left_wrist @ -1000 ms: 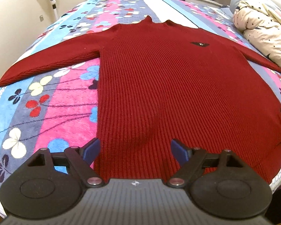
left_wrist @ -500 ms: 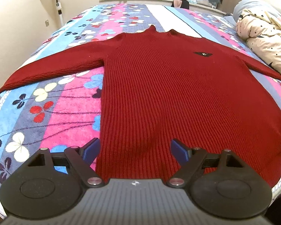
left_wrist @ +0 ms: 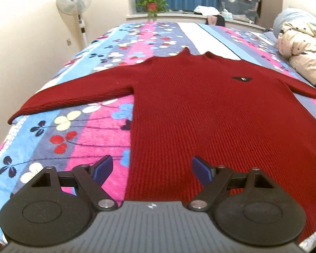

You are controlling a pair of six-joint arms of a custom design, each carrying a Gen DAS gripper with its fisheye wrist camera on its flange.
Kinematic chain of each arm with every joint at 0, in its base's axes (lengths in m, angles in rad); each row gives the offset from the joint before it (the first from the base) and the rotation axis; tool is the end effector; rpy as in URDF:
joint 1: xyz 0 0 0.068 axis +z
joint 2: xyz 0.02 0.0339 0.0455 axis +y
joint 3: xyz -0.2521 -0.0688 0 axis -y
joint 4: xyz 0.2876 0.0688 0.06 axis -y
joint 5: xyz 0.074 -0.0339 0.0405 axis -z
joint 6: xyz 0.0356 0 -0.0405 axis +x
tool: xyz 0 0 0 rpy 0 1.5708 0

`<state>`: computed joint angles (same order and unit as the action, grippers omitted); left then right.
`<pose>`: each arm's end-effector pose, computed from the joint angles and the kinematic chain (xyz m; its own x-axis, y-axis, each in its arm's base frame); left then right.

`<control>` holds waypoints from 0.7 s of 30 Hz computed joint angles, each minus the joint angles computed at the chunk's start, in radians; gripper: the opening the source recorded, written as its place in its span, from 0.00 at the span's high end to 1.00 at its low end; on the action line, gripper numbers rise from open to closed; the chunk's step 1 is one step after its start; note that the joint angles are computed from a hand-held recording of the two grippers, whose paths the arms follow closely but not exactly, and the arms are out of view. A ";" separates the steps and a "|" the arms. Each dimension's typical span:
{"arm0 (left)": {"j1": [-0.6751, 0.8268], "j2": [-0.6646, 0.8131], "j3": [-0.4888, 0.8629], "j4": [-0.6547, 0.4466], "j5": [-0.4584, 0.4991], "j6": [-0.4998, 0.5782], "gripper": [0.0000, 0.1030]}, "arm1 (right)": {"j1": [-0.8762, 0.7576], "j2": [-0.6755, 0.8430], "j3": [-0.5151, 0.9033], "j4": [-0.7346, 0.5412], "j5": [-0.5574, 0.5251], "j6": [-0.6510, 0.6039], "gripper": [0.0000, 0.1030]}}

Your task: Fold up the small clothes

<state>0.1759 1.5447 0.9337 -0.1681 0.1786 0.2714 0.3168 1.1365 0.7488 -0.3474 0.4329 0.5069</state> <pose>0.3565 0.0569 0.1731 -0.6793 0.1472 -0.7190 0.1395 0.9877 0.0705 0.2724 0.0736 0.2177 -0.5509 0.2832 -0.7851 0.3207 0.9403 0.1141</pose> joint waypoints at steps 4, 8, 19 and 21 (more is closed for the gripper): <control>0.011 0.025 0.037 -0.028 0.004 -0.018 0.16 | 0.008 0.002 0.001 0.002 0.026 -0.005 0.49; 0.036 0.070 0.126 -0.096 0.055 -0.018 0.14 | 0.017 0.001 0.005 -0.008 0.040 -0.039 0.45; 0.064 0.367 0.598 -0.137 0.084 0.021 0.14 | 0.021 0.037 0.028 -0.021 0.046 -0.012 0.28; 0.068 0.445 0.690 -0.130 0.109 0.035 0.14 | 0.025 0.056 0.039 -0.015 0.051 -0.017 0.29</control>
<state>0.2441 1.9901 1.6237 -0.2986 0.2876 0.3064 0.3416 1.1928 0.7883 -0.3627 0.4836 0.4900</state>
